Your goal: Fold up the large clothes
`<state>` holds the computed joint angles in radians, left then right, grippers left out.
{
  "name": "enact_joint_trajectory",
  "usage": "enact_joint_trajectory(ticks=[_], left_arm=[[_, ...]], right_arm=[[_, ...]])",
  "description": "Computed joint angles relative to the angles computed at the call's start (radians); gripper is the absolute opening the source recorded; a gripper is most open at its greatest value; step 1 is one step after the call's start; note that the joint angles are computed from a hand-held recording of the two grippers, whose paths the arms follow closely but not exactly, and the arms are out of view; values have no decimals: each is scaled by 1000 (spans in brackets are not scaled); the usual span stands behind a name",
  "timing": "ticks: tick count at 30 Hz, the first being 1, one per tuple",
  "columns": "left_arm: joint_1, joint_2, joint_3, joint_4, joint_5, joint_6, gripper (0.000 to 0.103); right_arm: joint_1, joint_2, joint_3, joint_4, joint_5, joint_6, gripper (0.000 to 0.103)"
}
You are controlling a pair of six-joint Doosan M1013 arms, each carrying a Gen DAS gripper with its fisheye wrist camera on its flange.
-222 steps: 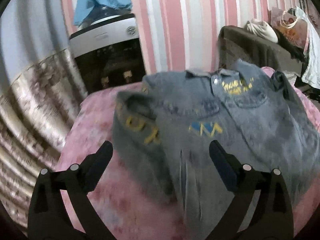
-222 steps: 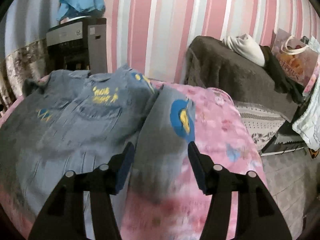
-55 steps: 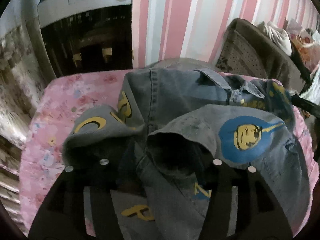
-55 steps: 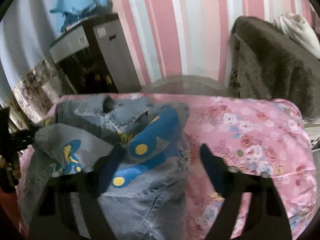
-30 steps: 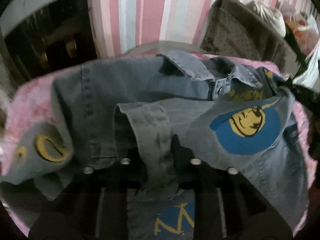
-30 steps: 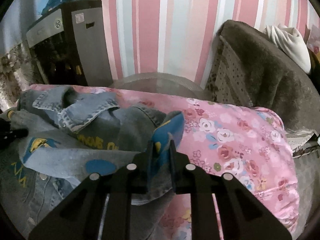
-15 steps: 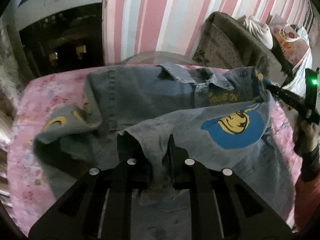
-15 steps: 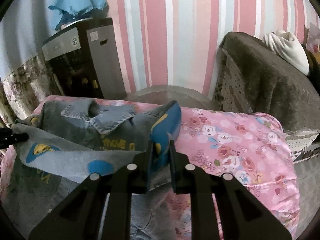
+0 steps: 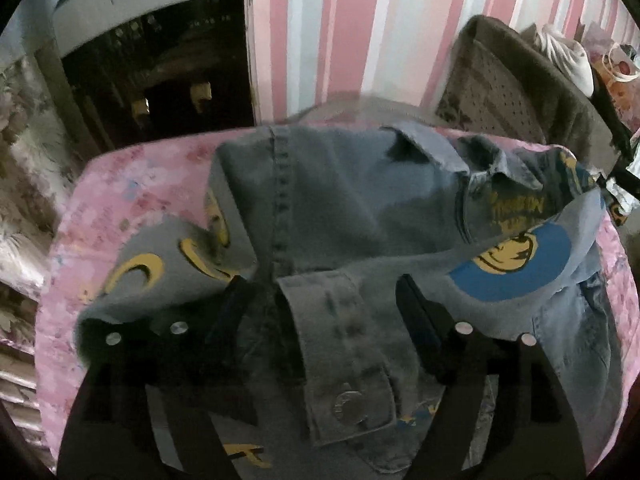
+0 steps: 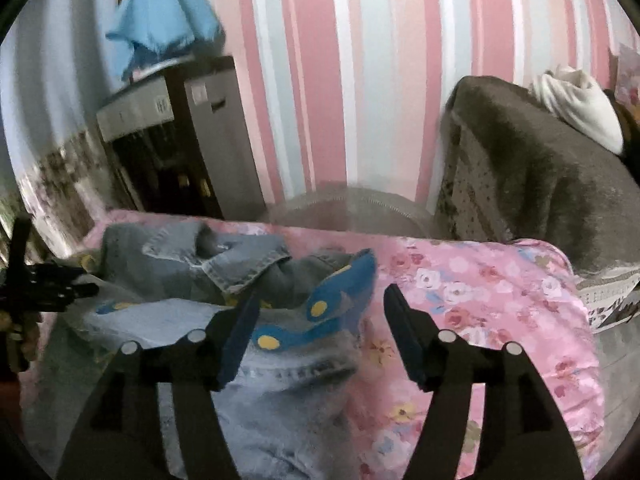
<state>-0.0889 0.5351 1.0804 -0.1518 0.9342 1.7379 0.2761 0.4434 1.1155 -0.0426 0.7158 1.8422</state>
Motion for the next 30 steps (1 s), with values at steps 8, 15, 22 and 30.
enact_joint_trajectory(ticks=[8, 15, 22, 30], left_arm=[[3, 20, -11, -37, 48, 20, 52], [1, 46, -33, -46, 61, -31, 21], [25, 26, -14, -272, 131, 72, 8], [45, 136, -136, -361, 257, -13, 11]], right_arm=[[-24, -6, 85, 177, 73, -87, 65], [8, 62, 20, 133, 123, -82, 11], [34, -46, 135, -130, 66, 94, 5], [23, -4, 115, -183, 165, 118, 5]])
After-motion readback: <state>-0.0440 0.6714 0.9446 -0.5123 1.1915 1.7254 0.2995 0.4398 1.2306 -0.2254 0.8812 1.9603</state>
